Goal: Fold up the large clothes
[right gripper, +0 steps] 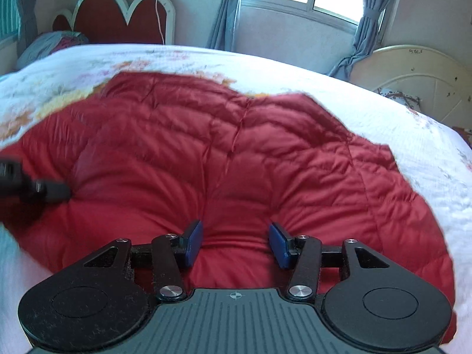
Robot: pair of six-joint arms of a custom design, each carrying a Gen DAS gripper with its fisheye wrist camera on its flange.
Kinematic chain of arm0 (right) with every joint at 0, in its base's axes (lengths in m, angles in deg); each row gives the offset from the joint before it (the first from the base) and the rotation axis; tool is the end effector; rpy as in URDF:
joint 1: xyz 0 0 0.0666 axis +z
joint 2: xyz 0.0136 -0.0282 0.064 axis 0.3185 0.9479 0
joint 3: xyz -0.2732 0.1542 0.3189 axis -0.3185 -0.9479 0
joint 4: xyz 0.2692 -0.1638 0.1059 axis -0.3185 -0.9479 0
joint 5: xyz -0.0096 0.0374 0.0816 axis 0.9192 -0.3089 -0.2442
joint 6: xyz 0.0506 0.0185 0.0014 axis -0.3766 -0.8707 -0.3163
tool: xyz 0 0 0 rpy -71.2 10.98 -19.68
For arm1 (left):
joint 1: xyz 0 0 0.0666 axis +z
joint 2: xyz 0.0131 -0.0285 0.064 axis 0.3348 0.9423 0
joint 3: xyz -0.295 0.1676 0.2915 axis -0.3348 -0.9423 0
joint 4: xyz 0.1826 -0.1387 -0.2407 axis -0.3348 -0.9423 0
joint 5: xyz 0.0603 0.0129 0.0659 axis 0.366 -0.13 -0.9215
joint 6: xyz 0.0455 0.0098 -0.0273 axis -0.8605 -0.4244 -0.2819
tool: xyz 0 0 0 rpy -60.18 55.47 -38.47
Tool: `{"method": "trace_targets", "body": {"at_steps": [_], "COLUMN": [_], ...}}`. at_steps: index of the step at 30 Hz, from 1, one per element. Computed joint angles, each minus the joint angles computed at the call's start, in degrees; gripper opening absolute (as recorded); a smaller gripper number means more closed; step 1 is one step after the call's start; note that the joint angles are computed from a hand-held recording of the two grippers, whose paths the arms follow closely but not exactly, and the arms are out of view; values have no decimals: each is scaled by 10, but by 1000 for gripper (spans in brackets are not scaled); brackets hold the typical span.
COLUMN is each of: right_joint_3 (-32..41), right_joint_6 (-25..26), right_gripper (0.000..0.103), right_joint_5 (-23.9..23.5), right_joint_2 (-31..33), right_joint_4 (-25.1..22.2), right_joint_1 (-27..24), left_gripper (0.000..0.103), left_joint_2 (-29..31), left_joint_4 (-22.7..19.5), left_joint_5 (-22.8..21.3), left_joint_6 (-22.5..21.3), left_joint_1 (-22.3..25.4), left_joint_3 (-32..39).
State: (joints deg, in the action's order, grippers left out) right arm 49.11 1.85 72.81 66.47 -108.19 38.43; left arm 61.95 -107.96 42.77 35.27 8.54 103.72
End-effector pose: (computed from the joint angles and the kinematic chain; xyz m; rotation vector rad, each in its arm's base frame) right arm 0.5526 0.1979 0.4661 -0.5146 2.3838 0.0752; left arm 0.5152 -0.1005 0.4532 -0.8004 2.2468 -0.5092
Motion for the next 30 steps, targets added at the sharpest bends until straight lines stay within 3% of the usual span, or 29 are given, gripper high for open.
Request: {"method": "trace_targets", "body": {"at_steps": [7, 14, 22, 26, 30], "right_joint_3": [54, 65, 95, 76, 41], "right_joint_6": [-16, -19, -14, -28, -36], "right_gripper": [50, 50, 51, 51, 51], "right_joint_5": [-23, -62, -111, -122, -99], "right_joint_2": [34, 42, 49, 13, -28], "right_joint_4": [-51, -64, -97, -84, -78], "right_joint_1": [-6, -20, -34, -67, -111], "left_gripper": [26, 21, 20, 20, 20], "left_joint_2": [4, 11, 38, 59, 86], "left_joint_4": [-8, -42, -61, -70, -72], "left_joint_5": [-13, -72, -130, -128, -114], "left_joint_6": [-14, -79, -223, -286, -340], "left_joint_1": [0, -25, -76, -99, -120], "left_joint_3": [16, 65, 161, 211, 256]}}
